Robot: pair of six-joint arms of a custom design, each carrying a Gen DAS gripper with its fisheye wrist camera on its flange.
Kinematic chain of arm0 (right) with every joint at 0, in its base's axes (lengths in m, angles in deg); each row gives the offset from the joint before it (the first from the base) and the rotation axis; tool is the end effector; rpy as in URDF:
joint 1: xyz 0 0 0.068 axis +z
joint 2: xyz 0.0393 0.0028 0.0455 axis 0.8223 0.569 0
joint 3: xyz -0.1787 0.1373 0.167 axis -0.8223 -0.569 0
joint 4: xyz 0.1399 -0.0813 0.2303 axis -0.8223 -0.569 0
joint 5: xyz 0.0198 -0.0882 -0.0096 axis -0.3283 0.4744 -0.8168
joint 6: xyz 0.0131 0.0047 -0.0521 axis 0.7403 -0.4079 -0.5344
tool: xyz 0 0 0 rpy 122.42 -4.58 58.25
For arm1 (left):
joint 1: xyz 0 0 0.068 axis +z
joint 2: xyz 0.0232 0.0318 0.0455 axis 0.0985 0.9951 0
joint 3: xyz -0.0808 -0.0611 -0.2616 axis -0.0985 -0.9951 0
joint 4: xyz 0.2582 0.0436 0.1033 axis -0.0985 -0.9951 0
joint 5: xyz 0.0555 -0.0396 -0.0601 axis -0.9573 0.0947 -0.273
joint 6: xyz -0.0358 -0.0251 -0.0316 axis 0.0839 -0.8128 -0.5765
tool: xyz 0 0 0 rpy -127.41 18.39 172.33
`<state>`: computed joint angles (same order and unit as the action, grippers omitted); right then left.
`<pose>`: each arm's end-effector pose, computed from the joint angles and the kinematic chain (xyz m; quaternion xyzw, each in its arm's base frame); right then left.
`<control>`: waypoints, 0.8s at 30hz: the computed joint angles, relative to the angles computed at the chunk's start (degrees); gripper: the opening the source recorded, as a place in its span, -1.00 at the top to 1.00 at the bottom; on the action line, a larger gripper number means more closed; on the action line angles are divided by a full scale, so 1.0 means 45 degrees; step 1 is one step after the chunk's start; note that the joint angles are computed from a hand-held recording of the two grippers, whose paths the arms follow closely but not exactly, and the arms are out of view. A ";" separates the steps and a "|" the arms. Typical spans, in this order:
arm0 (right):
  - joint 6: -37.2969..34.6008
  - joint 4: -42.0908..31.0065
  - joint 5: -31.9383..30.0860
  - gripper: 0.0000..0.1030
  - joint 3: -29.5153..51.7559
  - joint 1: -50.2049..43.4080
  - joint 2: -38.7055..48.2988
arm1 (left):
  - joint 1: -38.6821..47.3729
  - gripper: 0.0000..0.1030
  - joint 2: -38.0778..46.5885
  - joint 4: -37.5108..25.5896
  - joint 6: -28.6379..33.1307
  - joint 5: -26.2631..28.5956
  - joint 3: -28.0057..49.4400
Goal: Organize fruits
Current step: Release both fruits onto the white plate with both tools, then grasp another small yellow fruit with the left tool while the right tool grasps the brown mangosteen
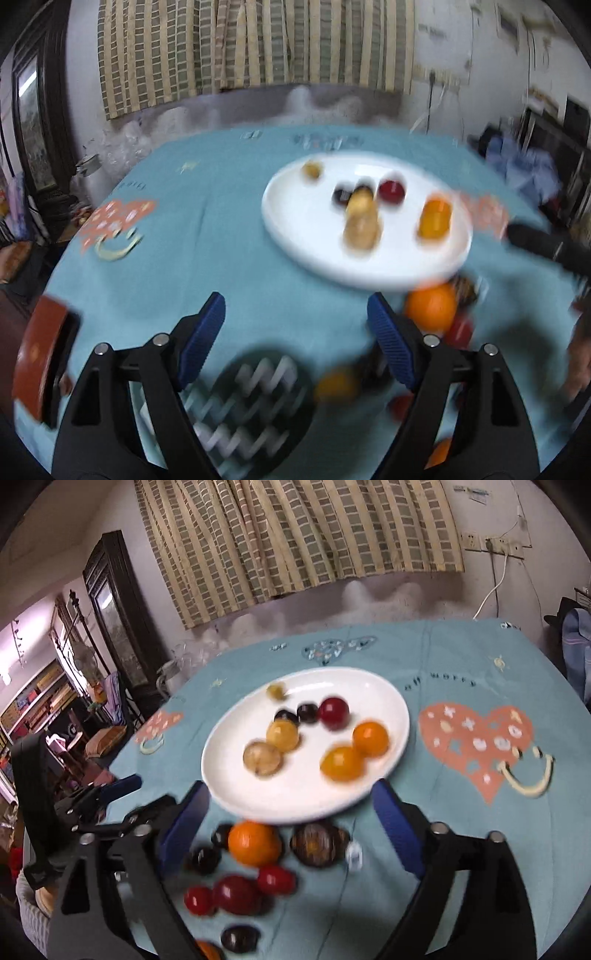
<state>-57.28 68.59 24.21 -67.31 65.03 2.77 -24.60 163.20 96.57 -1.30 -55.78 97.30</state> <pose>0.1659 0.0271 0.1659 0.1133 0.8865 0.1116 0.4344 0.2535 -0.1459 0.1216 0.2457 0.8851 -0.0765 0.3878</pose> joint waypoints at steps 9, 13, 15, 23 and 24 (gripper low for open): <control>0.1061 -0.2768 0.1363 -0.78 -0.1009 0.1851 -0.3331 | -0.0727 -0.57 -0.0415 0.0862 0.0986 -0.0702 -0.1549; 0.1107 -0.2663 0.1280 -0.78 -0.0961 0.1780 -0.3140 | -0.0780 -0.54 0.0190 0.0827 0.1091 -0.0622 -0.1282; 0.1170 -0.2609 0.1268 -0.78 -0.0950 0.1754 -0.3041 | -0.0609 -0.31 0.0531 0.0640 0.1117 -0.0248 -0.1040; 0.0966 -0.2081 0.1141 -0.78 -0.1079 0.1422 -0.2349 | -0.0307 0.46 0.1421 0.0146 0.1031 0.1139 -0.0347; 0.0929 -0.1862 0.1228 -0.78 -0.1106 0.1511 -0.2035 | -0.0328 0.47 0.1452 0.0170 0.0951 0.1125 -0.0325</control>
